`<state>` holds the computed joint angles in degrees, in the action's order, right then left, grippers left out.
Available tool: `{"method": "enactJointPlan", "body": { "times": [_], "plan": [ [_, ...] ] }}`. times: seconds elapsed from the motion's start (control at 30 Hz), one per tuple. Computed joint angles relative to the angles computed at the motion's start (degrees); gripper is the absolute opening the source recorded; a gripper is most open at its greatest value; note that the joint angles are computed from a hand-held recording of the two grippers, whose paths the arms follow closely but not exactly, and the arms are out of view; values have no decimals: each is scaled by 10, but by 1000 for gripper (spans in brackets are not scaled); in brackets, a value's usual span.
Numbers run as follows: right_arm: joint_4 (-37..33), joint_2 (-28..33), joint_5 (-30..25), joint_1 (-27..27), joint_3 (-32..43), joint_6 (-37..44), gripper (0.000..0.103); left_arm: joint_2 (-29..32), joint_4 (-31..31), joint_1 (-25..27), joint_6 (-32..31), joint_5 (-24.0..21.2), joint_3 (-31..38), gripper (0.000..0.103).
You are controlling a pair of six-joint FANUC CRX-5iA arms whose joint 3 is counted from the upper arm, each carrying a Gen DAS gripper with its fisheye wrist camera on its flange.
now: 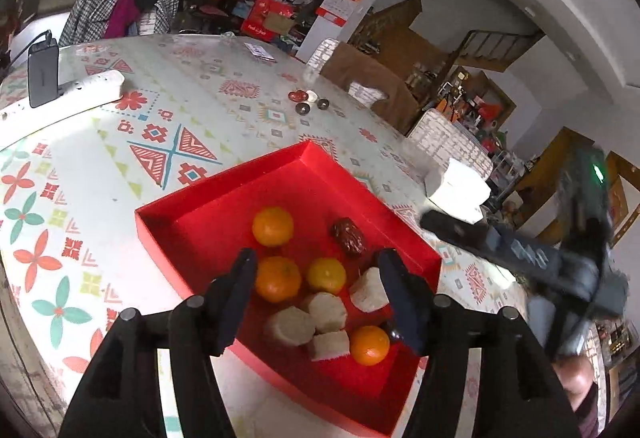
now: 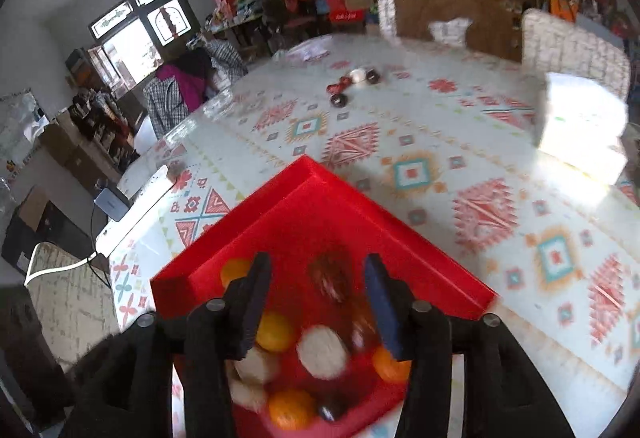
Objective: Organize fruits
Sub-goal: 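Grasp a dark plum with the left tool while the right tool grasps a red date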
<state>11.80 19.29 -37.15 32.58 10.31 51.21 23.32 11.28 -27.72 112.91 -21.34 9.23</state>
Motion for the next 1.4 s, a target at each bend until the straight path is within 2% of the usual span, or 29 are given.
{"method": "enactJointPlan", "body": {
  "times": [0.17,0.27,0.3,0.4,0.5,0.6,0.73,0.87,1.07,1.2,1.4],
  "plan": [
    [88,-112,45,12,-168,-91,54,0,-6,-9,-9,-20,9,63],
    [192,-196,60,18,-290,-204,58,3,-18,-20,-6,-31,20,63],
    [241,-232,61,18,-341,-265,61,4,-17,-24,-10,-33,23,63],
    [321,-313,41,17,-437,-383,64,8,-11,-40,-30,-39,34,63],
    [328,-398,-3,15,-510,-451,64,11,-6,-61,-53,-40,44,63],
    [320,-471,-52,12,-561,-493,64,19,-2,-84,-74,-40,57,71],
    [297,-538,-97,-2,-597,-508,64,52,-8,-113,-91,-78,108,71],
    [265,-550,-95,-37,-602,-475,65,84,-4,-134,-110,-114,153,71],
    [230,-459,-41,-118,-553,-394,65,122,-51,-162,-99,-175,233,71],
    [236,-415,-4,-155,-539,-390,65,138,-95,-173,-79,-209,276,71],
    [246,-385,19,-165,-533,-391,65,198,-126,-185,-64,-276,378,71]
  ]
}}
